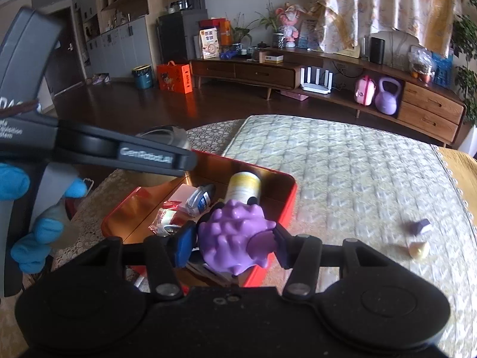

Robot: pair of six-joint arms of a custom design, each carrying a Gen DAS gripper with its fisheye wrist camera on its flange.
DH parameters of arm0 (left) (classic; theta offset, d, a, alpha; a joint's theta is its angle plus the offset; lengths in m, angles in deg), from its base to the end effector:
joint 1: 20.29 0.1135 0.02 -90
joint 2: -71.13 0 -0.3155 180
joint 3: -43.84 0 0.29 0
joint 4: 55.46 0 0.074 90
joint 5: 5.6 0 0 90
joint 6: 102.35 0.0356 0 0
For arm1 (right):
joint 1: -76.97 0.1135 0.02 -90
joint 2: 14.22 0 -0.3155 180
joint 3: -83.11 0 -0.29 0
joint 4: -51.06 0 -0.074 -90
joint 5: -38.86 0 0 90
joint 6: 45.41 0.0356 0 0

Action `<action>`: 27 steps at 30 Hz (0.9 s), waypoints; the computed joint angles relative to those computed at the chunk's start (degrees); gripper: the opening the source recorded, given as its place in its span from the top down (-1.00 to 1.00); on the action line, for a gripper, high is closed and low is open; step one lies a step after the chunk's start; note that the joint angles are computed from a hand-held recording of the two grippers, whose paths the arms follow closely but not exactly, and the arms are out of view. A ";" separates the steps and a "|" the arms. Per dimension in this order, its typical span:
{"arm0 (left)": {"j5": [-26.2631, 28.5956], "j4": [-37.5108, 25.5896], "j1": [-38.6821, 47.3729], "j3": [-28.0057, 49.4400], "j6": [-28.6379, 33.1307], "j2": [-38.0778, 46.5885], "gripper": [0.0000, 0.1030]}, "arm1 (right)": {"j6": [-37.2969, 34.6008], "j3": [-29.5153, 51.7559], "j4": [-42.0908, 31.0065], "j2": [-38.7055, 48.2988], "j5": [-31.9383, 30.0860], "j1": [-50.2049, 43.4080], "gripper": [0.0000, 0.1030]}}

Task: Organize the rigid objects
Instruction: 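Carry the silver tin and purple spiky toy over the red tin with both grippers, then lower both items into the red tin and open both grippers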

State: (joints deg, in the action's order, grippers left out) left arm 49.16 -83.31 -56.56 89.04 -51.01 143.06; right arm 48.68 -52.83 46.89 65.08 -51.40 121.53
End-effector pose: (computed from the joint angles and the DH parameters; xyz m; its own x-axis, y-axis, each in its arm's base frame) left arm 0.2064 -0.1259 0.1990 -0.6465 -0.1585 -0.7463 -0.2437 0.9698 0.0051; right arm 0.2015 0.1987 0.1866 -0.5014 -0.3937 -0.7704 -0.6701 0.7400 0.0580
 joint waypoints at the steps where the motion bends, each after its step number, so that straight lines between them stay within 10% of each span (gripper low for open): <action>1: 0.80 1.13 1.15 0.10 0.72 1.02 -0.50 | -0.14 0.54 0.64 1.28 -0.06 0.28 -0.02; 27: 14.61 15.70 12.77 -0.50 8.44 14.86 -0.50 | -8.47 6.97 7.78 16.98 5.19 6.46 -0.03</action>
